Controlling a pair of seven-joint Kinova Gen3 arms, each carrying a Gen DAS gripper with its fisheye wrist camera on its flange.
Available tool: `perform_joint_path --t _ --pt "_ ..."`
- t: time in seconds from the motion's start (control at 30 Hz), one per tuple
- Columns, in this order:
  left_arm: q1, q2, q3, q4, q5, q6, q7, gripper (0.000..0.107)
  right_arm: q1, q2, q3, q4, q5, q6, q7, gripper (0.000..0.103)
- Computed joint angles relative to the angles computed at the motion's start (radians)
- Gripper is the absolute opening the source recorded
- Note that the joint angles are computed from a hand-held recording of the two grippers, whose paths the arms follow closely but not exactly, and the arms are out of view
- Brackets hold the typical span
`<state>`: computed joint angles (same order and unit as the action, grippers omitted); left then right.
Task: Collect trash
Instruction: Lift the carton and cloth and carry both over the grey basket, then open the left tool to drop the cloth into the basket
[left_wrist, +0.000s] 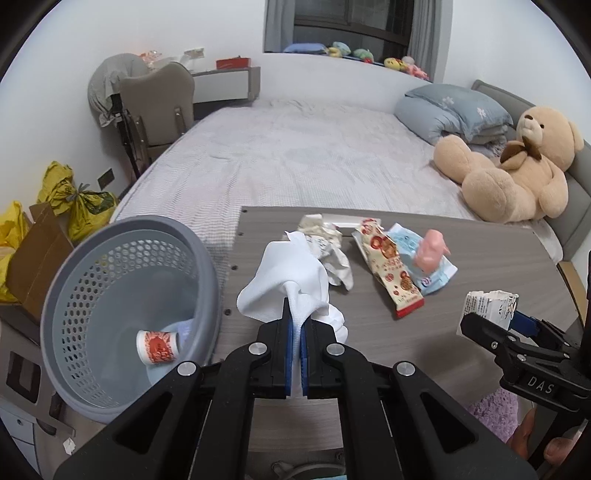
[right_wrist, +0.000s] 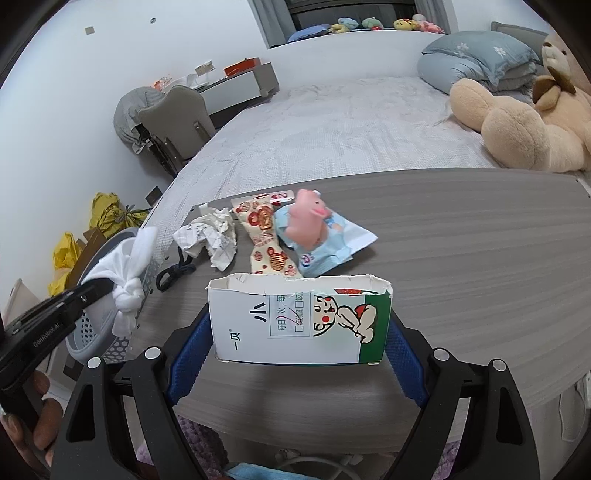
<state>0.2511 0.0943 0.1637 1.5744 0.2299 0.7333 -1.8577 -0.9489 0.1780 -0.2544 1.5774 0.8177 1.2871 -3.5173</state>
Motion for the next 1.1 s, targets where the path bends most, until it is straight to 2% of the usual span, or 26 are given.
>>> perform_joint_path --t 0.2,0.43,0.77,1.1 --pt "-0.033 -0.016 -0.025 0.019 -0.004 -0.039 -0.007 0.004 0.006 0.057 0.024 -0.091 -0.003 -0.026 0.105 0.083" --pt "-0.092 -0.001 -0.053 0.027 0.007 -0.056 -0.013 0.004 0.010 0.153 0.082 -0.239 -0.046 -0.085 0.296 0.083" --pt "-0.166 0.045 -0.084 -0.001 -0.022 -0.052 0.008 0.004 0.017 0.326 0.158 -0.520 -0.164 -0.152 0.608 0.083" --pt "-0.201 0.105 -0.098 -0.045 -0.084 -0.042 0.051 0.004 0.044 0.462 0.212 -0.748 -0.314 -0.195 0.851 0.083"
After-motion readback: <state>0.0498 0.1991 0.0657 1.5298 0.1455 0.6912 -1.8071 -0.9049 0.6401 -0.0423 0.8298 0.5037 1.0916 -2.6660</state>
